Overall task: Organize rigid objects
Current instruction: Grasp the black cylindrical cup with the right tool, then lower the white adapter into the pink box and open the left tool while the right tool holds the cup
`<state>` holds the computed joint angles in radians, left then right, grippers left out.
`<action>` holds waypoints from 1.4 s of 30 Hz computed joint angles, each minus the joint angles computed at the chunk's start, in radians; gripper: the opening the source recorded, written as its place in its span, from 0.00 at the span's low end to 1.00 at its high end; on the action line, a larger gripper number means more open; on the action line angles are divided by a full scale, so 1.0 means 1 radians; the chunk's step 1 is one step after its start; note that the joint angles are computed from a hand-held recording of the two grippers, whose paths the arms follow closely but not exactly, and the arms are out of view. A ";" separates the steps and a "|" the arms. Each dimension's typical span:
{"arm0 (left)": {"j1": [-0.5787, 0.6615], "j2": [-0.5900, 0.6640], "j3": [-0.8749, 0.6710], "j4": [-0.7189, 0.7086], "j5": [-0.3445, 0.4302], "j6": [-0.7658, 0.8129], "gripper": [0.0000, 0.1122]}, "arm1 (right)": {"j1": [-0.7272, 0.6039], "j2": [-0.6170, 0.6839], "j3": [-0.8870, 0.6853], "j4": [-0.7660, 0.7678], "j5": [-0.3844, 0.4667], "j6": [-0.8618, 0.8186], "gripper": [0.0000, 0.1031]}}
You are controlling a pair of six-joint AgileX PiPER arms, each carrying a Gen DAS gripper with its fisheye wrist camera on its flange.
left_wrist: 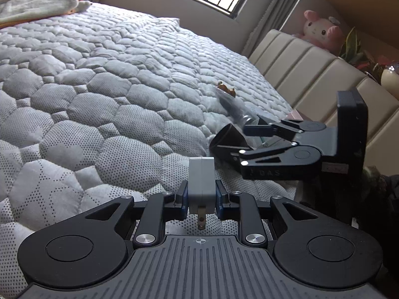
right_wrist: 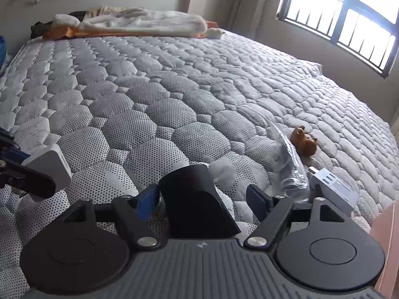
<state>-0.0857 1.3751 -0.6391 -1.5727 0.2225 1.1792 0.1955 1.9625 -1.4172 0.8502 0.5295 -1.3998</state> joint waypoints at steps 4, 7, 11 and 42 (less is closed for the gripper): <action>-0.025 0.004 0.001 -0.012 0.003 0.002 0.21 | 0.000 0.030 -0.059 -0.081 0.075 0.102 0.54; -0.055 0.000 -0.003 0.025 -0.006 -0.041 0.21 | 0.004 -0.004 -0.004 -0.063 0.035 0.070 0.50; -0.108 -0.014 -0.012 0.099 -0.018 -0.125 0.21 | -0.048 -0.071 0.034 -0.007 0.098 0.090 0.49; -0.626 0.780 -1.409 1.611 0.339 -1.589 0.21 | -1.172 -0.545 0.711 0.437 0.459 -0.668 0.49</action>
